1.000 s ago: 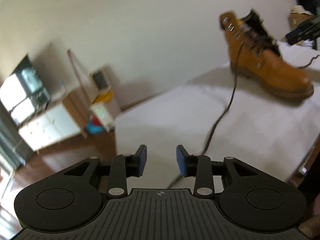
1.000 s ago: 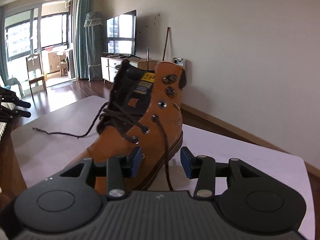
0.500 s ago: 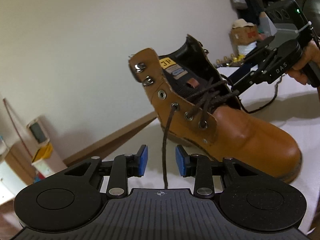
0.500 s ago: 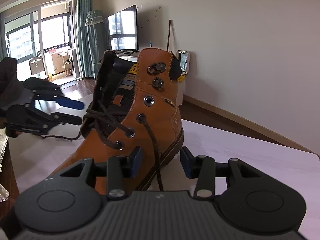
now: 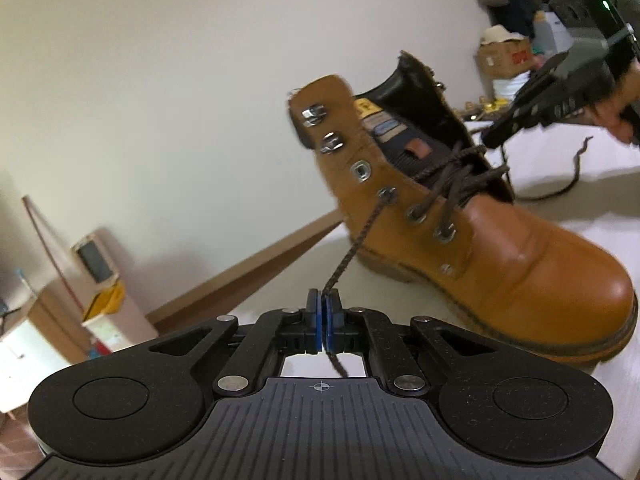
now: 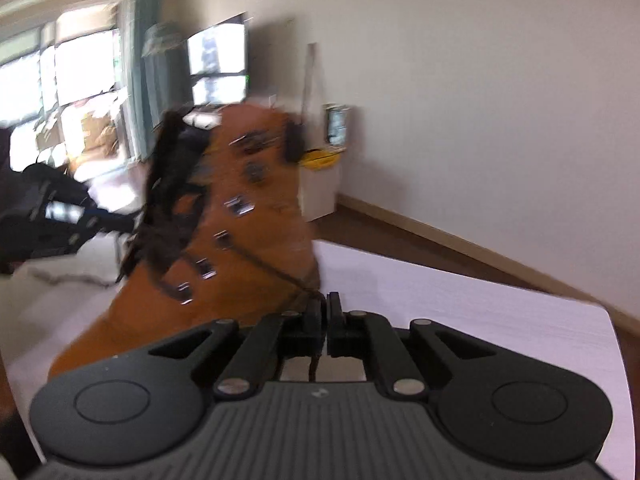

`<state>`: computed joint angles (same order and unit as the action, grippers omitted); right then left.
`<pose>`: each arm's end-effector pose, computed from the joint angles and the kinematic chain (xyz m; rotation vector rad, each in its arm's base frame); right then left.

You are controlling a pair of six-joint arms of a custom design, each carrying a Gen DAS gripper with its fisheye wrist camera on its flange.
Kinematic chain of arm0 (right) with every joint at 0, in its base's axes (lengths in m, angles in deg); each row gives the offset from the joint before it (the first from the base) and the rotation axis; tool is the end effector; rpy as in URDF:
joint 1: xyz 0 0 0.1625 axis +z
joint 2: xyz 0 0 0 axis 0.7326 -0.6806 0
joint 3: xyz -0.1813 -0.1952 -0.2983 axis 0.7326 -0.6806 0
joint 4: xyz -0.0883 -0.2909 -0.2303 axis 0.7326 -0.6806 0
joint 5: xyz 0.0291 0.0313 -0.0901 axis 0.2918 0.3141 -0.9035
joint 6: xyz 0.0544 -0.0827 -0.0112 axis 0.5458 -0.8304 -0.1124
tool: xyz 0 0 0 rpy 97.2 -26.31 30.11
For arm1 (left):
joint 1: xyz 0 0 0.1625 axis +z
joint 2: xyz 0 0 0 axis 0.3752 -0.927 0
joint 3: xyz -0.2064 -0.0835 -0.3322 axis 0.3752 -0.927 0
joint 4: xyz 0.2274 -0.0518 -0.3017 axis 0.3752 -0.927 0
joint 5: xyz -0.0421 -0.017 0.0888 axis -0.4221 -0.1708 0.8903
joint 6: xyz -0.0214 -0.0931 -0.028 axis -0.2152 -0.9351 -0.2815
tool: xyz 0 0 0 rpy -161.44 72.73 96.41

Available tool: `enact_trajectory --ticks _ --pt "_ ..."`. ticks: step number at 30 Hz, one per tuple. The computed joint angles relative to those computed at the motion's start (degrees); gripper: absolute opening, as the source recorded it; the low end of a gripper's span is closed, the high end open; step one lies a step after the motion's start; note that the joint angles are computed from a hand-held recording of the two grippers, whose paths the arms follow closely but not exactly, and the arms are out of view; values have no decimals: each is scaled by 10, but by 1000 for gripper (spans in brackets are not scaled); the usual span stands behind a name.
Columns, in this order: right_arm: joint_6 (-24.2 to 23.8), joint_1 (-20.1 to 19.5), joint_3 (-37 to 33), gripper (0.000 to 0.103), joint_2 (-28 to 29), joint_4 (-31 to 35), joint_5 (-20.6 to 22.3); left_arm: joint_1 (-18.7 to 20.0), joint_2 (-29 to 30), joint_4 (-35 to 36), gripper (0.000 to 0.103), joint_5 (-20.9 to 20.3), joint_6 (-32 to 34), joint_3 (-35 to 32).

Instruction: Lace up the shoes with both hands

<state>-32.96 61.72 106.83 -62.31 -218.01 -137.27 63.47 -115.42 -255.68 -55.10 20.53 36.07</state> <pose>0.2522 -0.4905 -0.0559 0.6210 -2.1833 1.1693 0.0798 -0.6135 0.2453 1.8610 1.9071 -0.7577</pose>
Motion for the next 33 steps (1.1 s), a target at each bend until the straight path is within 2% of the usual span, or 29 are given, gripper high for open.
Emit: enact_trajectory --ticks 5,11,15,21,22,24,25,27,33 --pt "-20 5 -19 2 11 14 -35 4 -10 -2 2 0 7 8" --pt "0 -2 -20 4 5 44 -34 -9 -13 -19 2 16 -1 27" --pt "9 -3 -4 23 0 25 -29 -6 -22 3 6 5 -37 24" --pt "19 9 35 35 -5 -23 -25 13 -64 -20 10 -11 -73 54" --pt "23 13 38 35 -3 -30 -22 17 -73 -29 12 -10 -81 63" --pt "30 19 47 35 0 -38 -14 26 -87 -50 30 -12 -94 79" --pt "33 21 53 36 0 -43 -9 29 -92 -54 33 -13 -102 84" --pt "33 32 53 39 8 -46 2 35 -104 -64 36 -12 -112 97" --pt "35 74 29 39 29 -20 24 55 -135 -89 40 -5 -118 127"
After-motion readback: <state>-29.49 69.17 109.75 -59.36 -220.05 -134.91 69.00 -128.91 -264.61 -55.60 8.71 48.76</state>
